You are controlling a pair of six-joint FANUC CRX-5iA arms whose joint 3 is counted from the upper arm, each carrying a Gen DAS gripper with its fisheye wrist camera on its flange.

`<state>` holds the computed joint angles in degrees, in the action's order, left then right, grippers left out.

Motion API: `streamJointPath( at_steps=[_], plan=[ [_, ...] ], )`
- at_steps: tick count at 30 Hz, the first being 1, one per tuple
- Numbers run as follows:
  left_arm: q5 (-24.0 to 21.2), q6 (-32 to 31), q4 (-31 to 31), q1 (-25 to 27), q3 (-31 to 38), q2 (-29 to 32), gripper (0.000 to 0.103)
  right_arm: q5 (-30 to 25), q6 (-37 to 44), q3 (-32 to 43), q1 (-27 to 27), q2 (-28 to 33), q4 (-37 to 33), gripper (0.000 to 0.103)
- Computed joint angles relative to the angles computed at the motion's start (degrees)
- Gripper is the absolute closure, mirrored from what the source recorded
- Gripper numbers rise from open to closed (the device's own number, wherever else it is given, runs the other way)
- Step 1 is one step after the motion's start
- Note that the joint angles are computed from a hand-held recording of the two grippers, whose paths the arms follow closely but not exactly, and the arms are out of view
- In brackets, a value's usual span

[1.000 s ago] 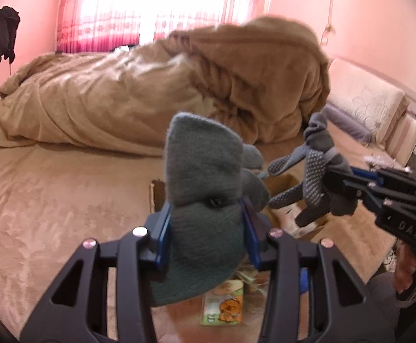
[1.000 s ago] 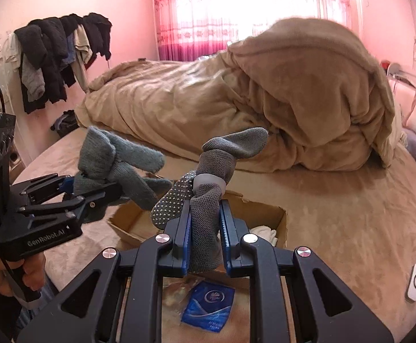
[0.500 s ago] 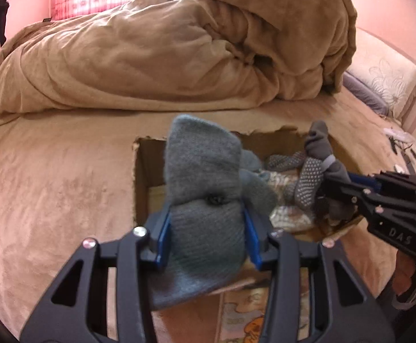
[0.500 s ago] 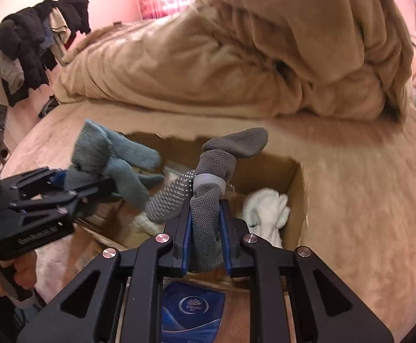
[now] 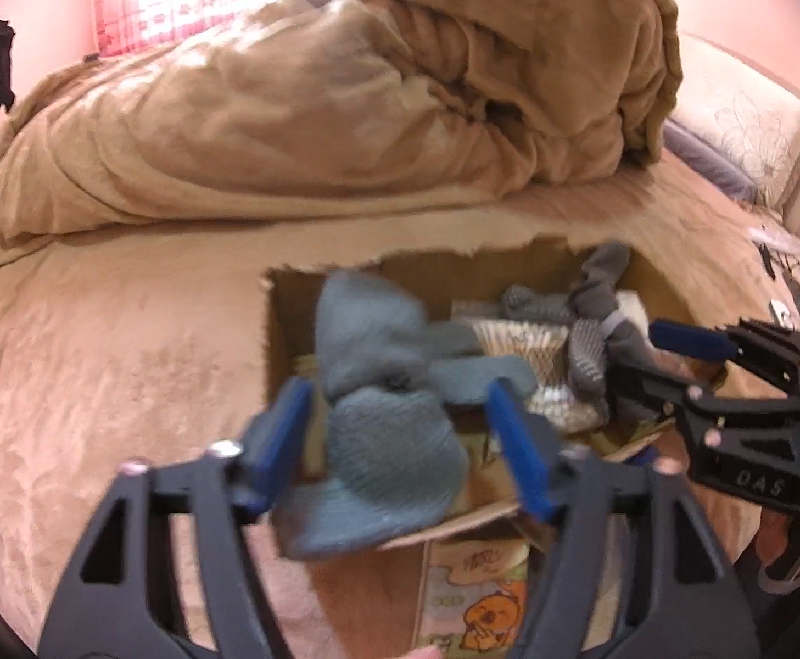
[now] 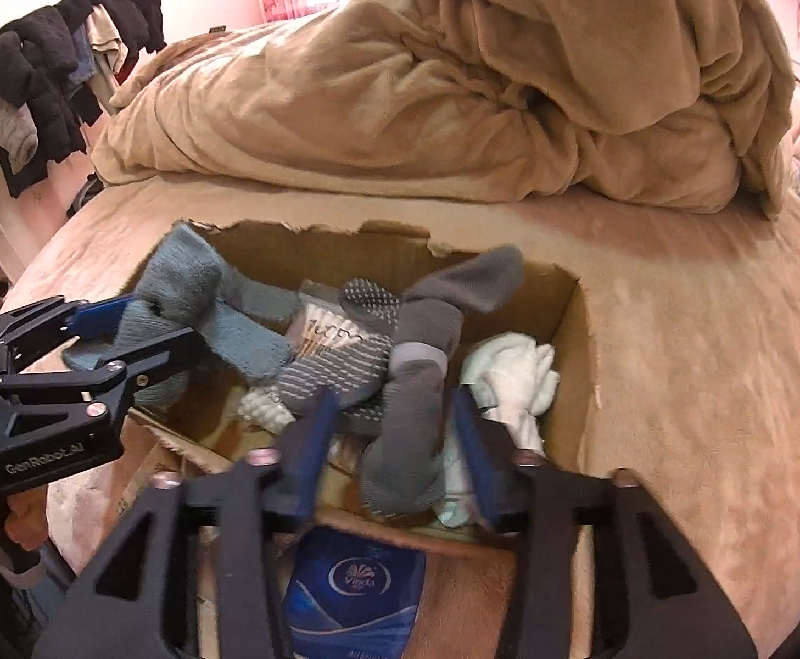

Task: Organize objects
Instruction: 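Carry the grey socks into the box with the left tool while the right tool drops the glove in, then move both tools back toward the remaining packs beside the box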

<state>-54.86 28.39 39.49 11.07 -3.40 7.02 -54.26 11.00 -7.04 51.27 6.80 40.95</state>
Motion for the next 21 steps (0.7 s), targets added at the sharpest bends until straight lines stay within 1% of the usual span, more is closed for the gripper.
streamJointPath(
  at_steps=[1, 4, 7, 11, 16, 18, 21],
  plan=[
    [0.03, -0.2, 0.9, 0.41, -0.37, -0.55, 0.021, -0.52, -0.51, -0.13, 0.38, -0.33, 0.67, 0.044],
    [-0.5, -0.39, 2.76, 1.42, -0.94, -1.96, 0.02, -2.03, -1.23, -0.08, 1.36, -1.08, 1.85, 0.041],
    [-1.41, -1.19, 4.01, 2.32, -1.87, -3.49, 0.015, -3.64, -2.15, -0.16, 2.55, -1.91, 2.9, 0.041],
    [-3.14, -2.38, 5.61, 3.88, -3.64, -6.1, 0.014, -6.4, -4.06, -0.53, 4.98, -3.47, 4.92, 0.041],
    [-4.8, -5.24, 8.63, 6.74, -6.58, -10.76, 0.014, -10.25, -5.18, -0.1, 8.15, -4.66, 7.42, 0.04],
    [-4.88, -6.46, 10.28, 8.01, -8.0, -13.05, 0.014, -12.28, -5.66, 0.09, 9.81, -5.04, 8.84, 0.04],
    [-6.14, -8.4, 13.12, 10.23, -9.77, -16.04, 0.014, -14.69, -6.09, 0.44, 11.96, -5.49, 10.51, 0.039]
  ],
)
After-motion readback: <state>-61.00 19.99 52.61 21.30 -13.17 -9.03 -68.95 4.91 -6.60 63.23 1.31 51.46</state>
